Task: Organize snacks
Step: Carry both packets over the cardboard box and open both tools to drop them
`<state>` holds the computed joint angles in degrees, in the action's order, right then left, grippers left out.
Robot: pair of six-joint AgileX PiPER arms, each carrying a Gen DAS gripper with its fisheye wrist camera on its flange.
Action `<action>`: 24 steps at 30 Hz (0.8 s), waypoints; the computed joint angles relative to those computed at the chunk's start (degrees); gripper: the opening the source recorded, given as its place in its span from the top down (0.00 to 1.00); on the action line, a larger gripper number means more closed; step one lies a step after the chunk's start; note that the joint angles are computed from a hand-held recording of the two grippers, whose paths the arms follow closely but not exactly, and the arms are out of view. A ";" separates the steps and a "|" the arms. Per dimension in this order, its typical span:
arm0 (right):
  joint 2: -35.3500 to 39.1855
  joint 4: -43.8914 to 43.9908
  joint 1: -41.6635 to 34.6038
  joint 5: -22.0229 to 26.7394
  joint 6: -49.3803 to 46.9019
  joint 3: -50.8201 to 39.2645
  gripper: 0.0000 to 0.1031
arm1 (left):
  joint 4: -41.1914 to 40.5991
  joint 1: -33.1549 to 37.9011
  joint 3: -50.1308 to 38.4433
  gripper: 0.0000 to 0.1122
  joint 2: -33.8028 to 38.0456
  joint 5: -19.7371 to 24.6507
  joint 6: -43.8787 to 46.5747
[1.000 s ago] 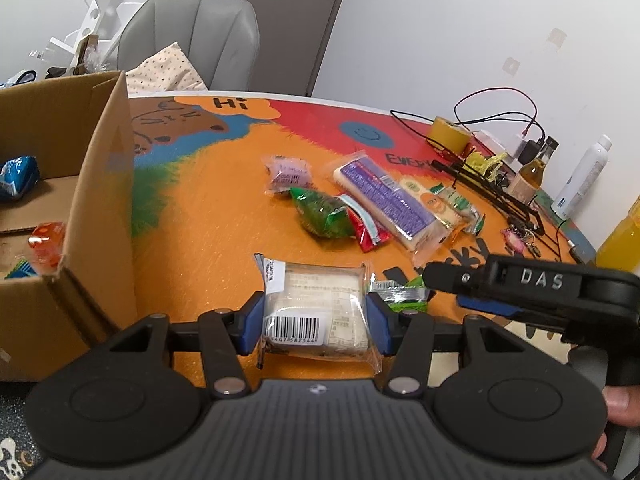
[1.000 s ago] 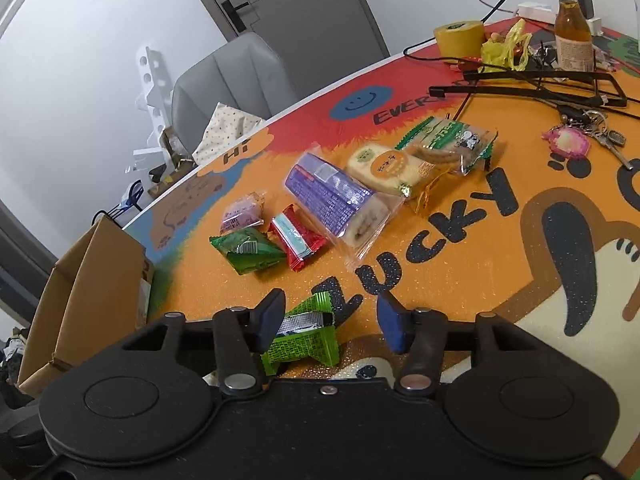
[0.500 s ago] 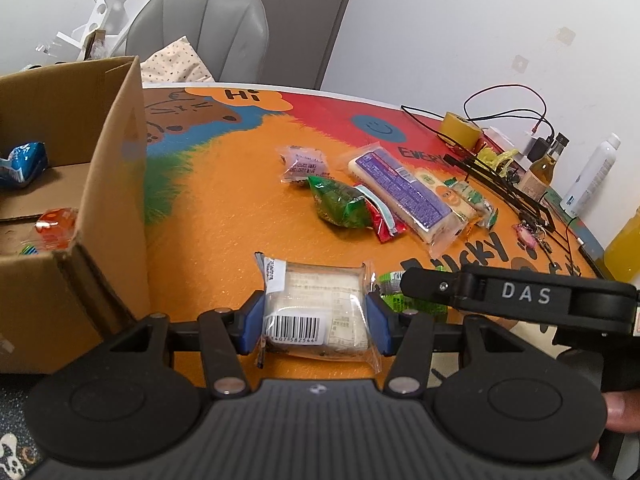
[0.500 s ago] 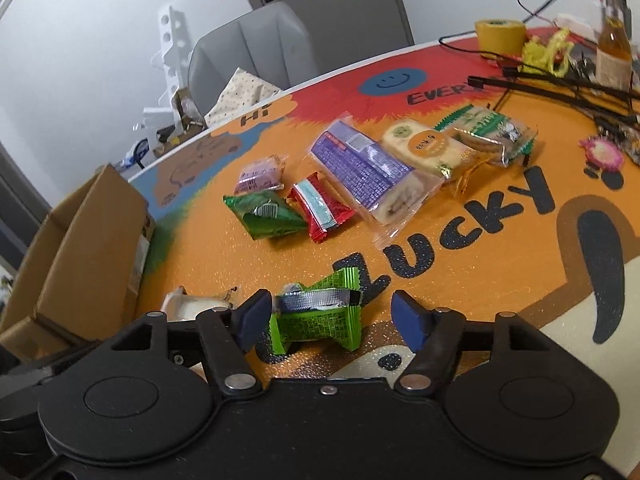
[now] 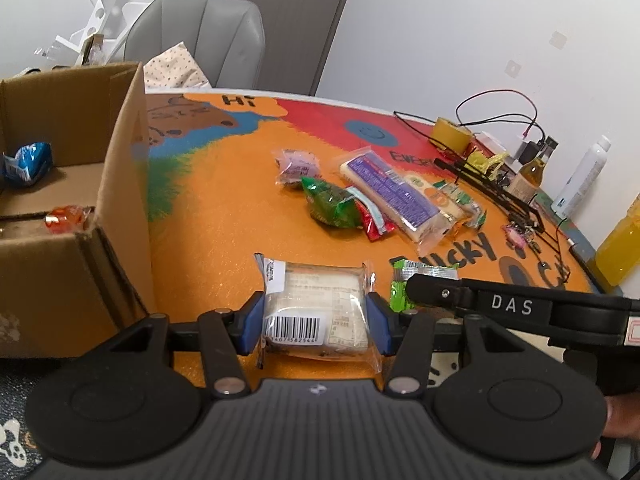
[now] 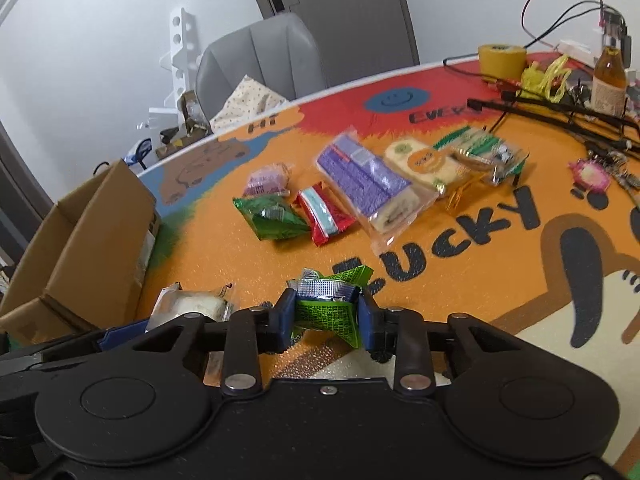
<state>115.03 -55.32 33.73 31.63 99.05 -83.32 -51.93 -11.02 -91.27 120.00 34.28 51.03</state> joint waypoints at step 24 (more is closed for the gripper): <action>-0.67 -2.99 4.21 2.78 -2.80 -9.79 0.70 | -6.30 6.43 1.71 0.53 -8.61 0.80 5.17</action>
